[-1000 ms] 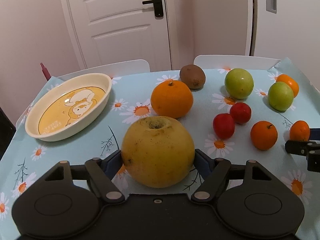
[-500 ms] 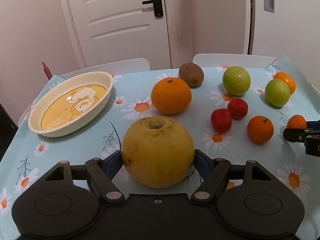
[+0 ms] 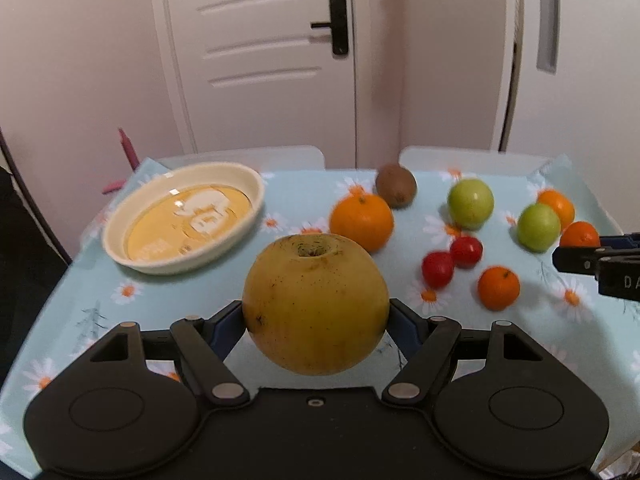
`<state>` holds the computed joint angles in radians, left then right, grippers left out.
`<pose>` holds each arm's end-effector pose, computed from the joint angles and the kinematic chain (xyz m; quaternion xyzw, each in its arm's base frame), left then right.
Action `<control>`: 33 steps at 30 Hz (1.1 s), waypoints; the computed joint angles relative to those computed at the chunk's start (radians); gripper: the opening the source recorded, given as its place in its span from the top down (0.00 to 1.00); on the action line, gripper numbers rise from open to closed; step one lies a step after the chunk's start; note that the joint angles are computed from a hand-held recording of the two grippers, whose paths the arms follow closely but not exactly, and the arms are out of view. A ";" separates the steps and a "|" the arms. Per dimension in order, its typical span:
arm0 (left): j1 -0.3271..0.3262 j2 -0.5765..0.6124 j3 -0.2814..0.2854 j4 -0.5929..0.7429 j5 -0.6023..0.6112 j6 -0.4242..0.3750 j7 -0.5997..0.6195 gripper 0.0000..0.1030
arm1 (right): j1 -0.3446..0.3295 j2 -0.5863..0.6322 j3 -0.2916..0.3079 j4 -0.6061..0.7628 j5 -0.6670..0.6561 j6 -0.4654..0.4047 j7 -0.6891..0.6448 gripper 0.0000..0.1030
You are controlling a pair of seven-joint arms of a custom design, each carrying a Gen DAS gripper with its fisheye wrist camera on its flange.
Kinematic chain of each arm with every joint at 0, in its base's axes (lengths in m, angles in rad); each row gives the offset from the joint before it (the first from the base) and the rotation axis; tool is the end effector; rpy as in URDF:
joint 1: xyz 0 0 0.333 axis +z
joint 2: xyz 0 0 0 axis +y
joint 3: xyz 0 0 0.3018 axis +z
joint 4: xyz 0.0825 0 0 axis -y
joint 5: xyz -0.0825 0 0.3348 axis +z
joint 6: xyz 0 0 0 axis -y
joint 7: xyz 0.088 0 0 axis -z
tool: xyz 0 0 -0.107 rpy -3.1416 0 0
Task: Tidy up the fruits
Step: 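Carry the pear into the cream bowl and release it while the right tool places the tangerine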
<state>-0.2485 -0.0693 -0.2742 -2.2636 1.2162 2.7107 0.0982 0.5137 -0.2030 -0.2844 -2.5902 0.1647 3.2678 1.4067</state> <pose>0.4138 -0.2786 0.4411 -0.6174 0.6634 -0.2777 0.3188 0.4410 0.0816 0.4519 -0.7018 0.5740 -0.2484 0.3409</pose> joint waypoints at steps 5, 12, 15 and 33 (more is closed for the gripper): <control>0.024 -0.065 0.004 -0.013 -0.008 -0.011 0.025 0.23 | 0.025 -0.005 0.022 0.058 0.017 -0.034 -0.018 0.51; 0.102 -0.111 0.025 -0.008 -0.012 0.038 0.105 0.23 | -0.042 0.062 0.163 0.198 0.064 -0.089 -0.003 0.51; 0.141 -0.105 0.046 0.004 -0.038 0.085 0.176 0.23 | -0.148 0.110 0.288 0.271 -0.007 -0.112 0.096 0.51; 0.272 0.153 0.185 0.176 -0.295 0.365 0.716 0.23 | -0.018 0.548 0.254 0.867 -0.548 -0.342 0.756 0.51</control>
